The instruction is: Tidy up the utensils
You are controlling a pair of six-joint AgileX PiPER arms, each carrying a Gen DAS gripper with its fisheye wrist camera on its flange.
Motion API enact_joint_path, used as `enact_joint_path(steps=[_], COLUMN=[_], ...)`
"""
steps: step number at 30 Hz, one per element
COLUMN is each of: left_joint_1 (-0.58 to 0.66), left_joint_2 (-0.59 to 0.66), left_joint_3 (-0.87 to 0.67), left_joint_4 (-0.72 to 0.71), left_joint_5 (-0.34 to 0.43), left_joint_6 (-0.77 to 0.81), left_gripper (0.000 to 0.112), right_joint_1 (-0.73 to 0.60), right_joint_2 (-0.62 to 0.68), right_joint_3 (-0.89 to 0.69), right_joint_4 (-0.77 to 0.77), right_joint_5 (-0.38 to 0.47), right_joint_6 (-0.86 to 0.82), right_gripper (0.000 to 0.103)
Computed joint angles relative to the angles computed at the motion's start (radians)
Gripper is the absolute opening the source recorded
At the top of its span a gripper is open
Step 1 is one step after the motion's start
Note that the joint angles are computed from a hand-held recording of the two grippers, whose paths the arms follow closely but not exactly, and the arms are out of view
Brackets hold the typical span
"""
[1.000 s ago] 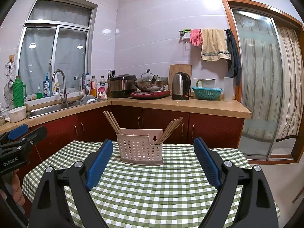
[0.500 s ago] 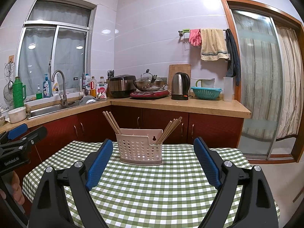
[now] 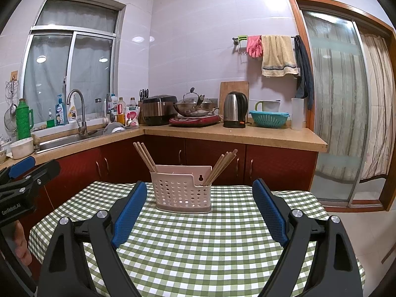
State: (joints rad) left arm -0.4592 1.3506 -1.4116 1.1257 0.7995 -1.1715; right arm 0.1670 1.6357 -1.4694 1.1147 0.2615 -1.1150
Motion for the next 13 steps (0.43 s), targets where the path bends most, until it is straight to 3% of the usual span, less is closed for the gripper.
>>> enact_joint_path(steps=[5, 8, 13], left_joint_1=[0.051, 0.084, 0.244], left_joint_2=[0.003, 0.028, 0.127], left_joint_3=[0.002, -0.008, -0.062], left_joint_4=[-0.067, -0.072, -0.250], left_joint_5=[-0.064, -0.061, -0.099], left_joint_6=[0.042, 0.042, 0.160], left_gripper=[0.099, 0.099, 0.099], right_joint_1=[0.001, -0.005, -0.033], right_joint_2=[0.014, 0.034, 0.134], right_joint_3=[-0.009, -0.022, -0.111], right_joint_4=[-0.018, -0.037, -0.198], right_joint_5=[-0.001, -0.001, 0.009], right_joint_6=[0.018, 0.039, 0.219], right_gripper=[0.084, 0.084, 0.085])
